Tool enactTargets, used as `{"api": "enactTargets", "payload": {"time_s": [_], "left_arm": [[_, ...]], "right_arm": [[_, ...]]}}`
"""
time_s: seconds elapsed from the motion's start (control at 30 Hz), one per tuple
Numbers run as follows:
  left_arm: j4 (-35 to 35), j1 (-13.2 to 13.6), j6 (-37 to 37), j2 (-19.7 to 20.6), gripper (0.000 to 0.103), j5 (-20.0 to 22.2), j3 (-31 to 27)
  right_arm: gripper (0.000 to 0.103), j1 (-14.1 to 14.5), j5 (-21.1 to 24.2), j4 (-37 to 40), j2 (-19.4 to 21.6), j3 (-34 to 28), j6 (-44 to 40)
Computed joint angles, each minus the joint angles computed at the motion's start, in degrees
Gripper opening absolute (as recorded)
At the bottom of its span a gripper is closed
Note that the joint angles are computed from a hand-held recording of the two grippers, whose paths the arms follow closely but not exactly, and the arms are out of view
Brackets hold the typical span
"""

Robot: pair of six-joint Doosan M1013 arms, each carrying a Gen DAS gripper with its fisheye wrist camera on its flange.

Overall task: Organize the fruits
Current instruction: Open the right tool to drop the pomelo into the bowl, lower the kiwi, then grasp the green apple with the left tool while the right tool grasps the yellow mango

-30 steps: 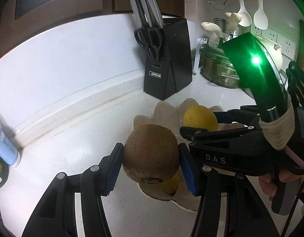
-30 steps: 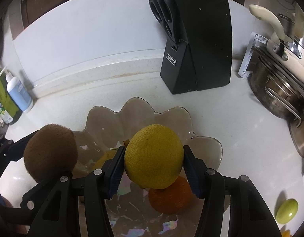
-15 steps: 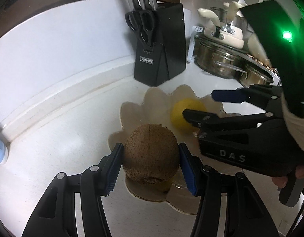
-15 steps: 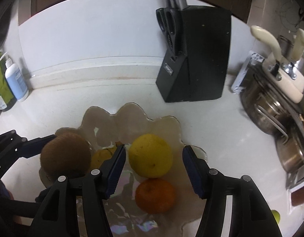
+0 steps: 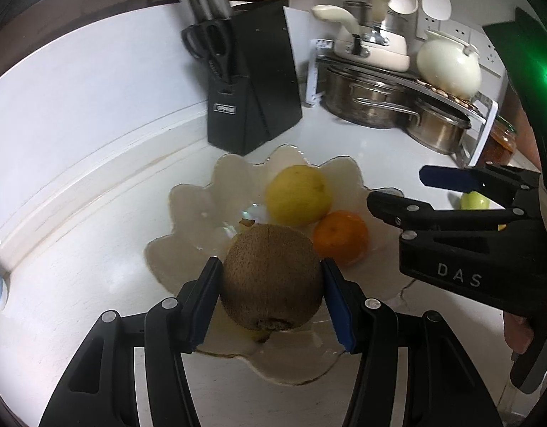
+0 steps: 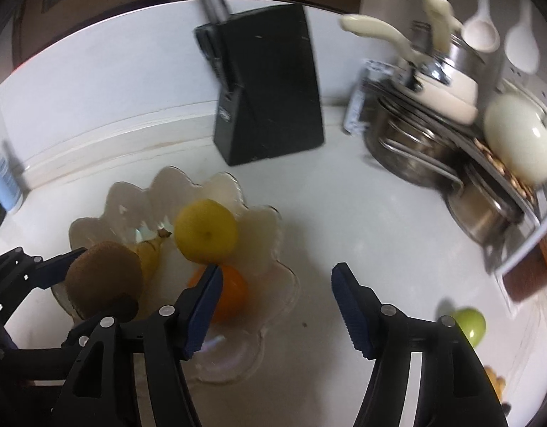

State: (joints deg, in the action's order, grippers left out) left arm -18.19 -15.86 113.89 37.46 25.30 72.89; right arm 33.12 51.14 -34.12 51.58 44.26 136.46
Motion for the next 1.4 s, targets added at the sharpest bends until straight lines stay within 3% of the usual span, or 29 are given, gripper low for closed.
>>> {"api": "enactTargets", "payload": {"time_s": [0.1,0.17,0.5,0.63,0.7,1.1,1.2,1.4], "left_arm": [[-0.6,-0.3,0.9,-0.1,0.057,-0.6,0.1],[0.4,-0.7,0.4,-0.4,0.066,-2.6,0.6],[7.6,-2.0,-5.1,-3.2,0.067,-9.8,4.4],[9.1,-2.7,-7.2,-4.8,0.072,-12.2,6.4],[6.8,-3.1,-5.2,-5.5,0.072,-13.1,7.3],[-22.2,-6.4,25.8,-8.5,0.079,-15.4,10.8],[-28.2,-7.2,32.3,-8.8,0.082,-16.0,11.4],[-37.0,-8.8,42.9,-8.8,0.086,-16.9,11.9]], "right_arm": [[0.065,-0.2,0.1,0.2,-0.6,1.3,2.1],[0.065,-0.3,-0.1,0.4,-1.2,2.3,3.2],[0.065,0.3,-2.0,-4.5,-4.7,8.2,12.3],[0.065,0.7,-2.6,-8.7,-7.1,12.2,19.0],[0.065,0.9,-2.4,-11.5,-8.6,14.6,23.4],[0.065,1.6,1.9,-21.7,-16.3,27.1,41.5],[0.075,1.6,3.4,-23.0,-17.8,29.6,44.9],[0.078,1.2,5.8,-23.4,-20.0,33.3,48.1]]}}
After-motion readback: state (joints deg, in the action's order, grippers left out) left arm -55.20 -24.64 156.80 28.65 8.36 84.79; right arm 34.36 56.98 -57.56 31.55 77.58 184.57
